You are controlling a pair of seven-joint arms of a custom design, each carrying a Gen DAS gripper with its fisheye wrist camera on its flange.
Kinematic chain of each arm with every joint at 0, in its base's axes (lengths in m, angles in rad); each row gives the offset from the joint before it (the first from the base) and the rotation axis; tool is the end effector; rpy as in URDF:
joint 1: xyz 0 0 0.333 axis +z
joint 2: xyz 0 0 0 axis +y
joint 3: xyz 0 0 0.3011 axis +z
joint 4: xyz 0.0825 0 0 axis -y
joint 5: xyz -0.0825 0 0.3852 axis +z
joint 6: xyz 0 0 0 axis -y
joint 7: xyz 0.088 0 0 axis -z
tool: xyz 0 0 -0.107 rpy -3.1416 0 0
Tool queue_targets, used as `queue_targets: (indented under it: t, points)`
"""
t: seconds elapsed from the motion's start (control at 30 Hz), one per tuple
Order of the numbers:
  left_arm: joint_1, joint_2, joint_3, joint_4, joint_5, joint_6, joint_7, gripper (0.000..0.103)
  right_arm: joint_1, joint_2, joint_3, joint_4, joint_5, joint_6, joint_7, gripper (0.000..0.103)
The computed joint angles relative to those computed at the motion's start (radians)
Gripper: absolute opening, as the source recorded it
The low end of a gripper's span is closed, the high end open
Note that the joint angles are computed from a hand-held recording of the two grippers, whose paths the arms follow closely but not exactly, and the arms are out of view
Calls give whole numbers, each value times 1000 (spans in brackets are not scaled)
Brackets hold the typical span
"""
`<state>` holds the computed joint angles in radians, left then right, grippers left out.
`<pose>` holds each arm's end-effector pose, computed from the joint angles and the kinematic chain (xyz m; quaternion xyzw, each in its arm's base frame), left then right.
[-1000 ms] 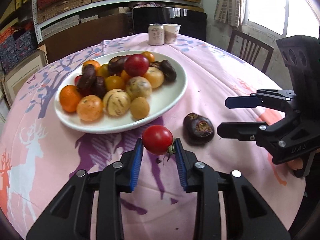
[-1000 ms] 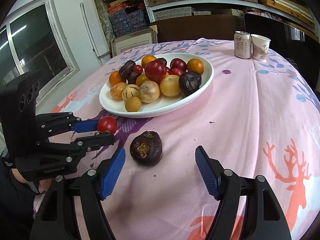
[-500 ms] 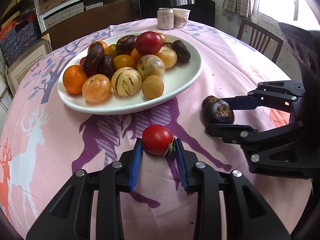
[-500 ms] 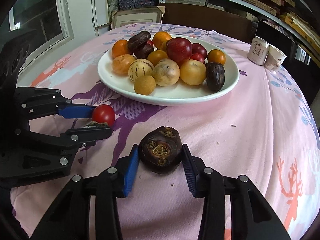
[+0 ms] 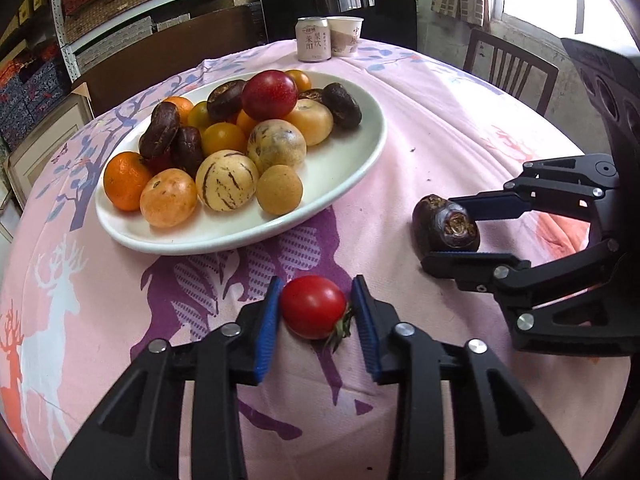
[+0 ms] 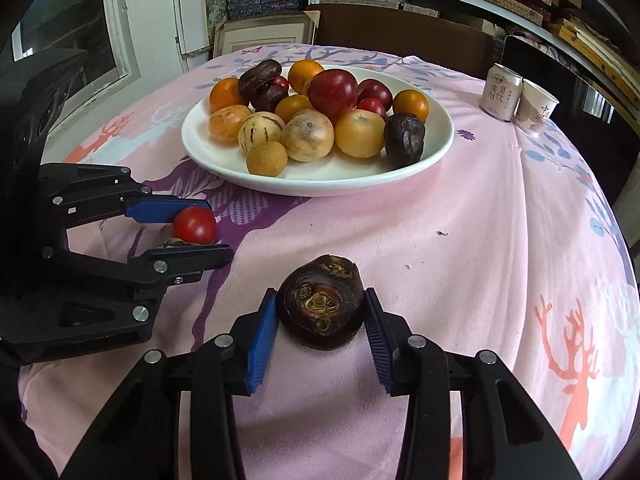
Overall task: Organize fruits
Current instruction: 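Grasp the last dark brown fruit with the right gripper while the left holds the tomato, then carry the red tomato and dark fruit onto the white plate and release both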
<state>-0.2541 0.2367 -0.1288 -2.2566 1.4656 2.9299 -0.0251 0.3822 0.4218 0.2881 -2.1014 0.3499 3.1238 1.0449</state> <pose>0.4671 -0.2567 0.2580 -0.6116 0.7244 -0.2212 0.2287 0.5077 0.3546 0.2729 -0.8790 0.3633 -0.1088 0.2890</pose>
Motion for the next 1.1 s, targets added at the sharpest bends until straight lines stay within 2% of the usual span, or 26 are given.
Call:
queue_targets:
  t: [0.2,0.37,0.73,0.97,1.1]
  points:
    - [6,-11,0,-14,19,16,-24,33,-70,2,67,-3,49,-5,-39,43]
    - [9,-12,-3,-16,21,14,-25,33,-98,-4,96,-13,85,0,-67,43]
    - [14,-31,-13,-25,77,-3,-91,33,-120,-13,119,-23,137,5,-98,43]
    - [23,-47,-23,-32,131,-4,-147,33,-184,-25,184,-43,203,11,-147,43]
    - [27,-68,-33,-43,194,-12,-218,33,-240,-36,243,-64,260,23,-196,43]
